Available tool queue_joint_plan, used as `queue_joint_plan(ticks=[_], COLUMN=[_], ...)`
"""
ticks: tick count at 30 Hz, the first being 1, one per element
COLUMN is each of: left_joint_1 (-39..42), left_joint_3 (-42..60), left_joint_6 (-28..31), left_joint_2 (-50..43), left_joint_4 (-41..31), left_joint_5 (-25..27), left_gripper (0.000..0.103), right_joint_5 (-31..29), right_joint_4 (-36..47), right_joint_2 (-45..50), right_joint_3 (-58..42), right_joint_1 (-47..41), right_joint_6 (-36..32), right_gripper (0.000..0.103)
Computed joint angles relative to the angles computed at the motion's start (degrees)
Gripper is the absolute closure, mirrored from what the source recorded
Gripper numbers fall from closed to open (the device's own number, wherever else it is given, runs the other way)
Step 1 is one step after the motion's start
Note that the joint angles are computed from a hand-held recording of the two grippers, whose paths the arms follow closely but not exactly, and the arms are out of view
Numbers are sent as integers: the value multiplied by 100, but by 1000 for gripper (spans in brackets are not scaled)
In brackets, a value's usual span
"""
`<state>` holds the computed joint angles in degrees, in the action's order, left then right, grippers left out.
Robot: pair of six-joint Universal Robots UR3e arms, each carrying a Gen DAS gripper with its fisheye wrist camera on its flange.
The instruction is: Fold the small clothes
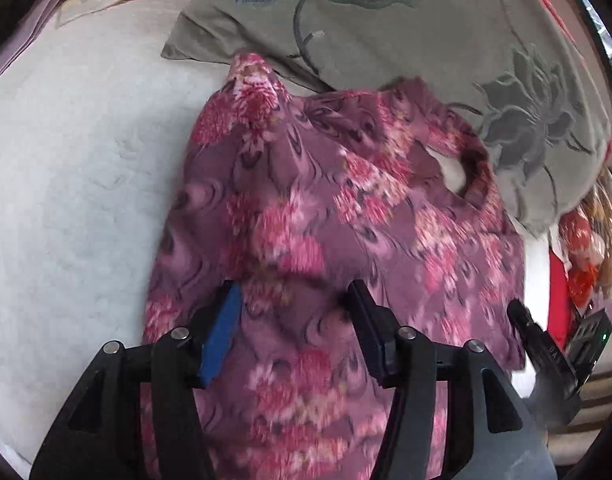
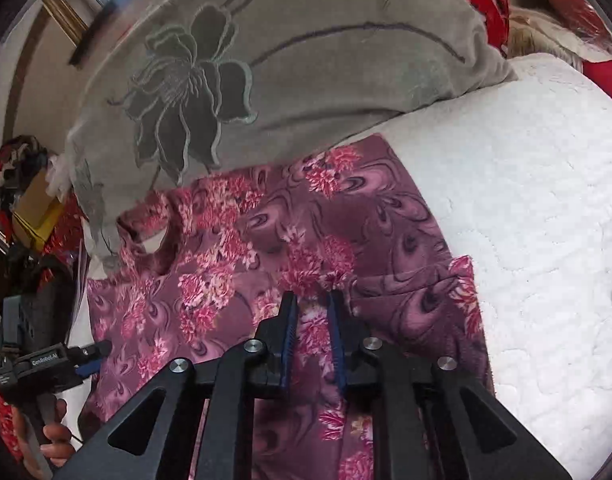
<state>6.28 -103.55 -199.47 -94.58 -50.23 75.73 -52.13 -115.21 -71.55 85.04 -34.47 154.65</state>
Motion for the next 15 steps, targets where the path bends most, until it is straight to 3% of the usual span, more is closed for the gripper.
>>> queue_joint_plan(ticks=[3,5,7,9,12,15], left_joint_1=[29,20,20,-210,-103,355], left_joint_3=[-733,-1322,-1762,-2110,-2229,-2457], left_joint_6=[319,396,443,350,592,1044], left_joint_2=[982,1509,1742,2249,2980,4001], left_joint_4=[-145,-211,-407,-281,-1214,-2431], left_joint_5=[-50,-43,-98,170,-38,-332], left_gripper=[49,48,48,47,47,47], right_joint_5=[346,312,-197,-181,-631,-828], right_joint_4=[1102,1721,1817,2342,3019,3595], right_joint_2=[-513,-784,-963,-1118,-1415,-2154], right_joint_3=[-60,53,299,418,451,935], right_joint_1=[-391,-660,-737,-1029,-1310,-1894], right_joint_6=[-907,-1532,-1754,-2180,-2192,-3166], right_gripper=[79,61,59,59,58,57])
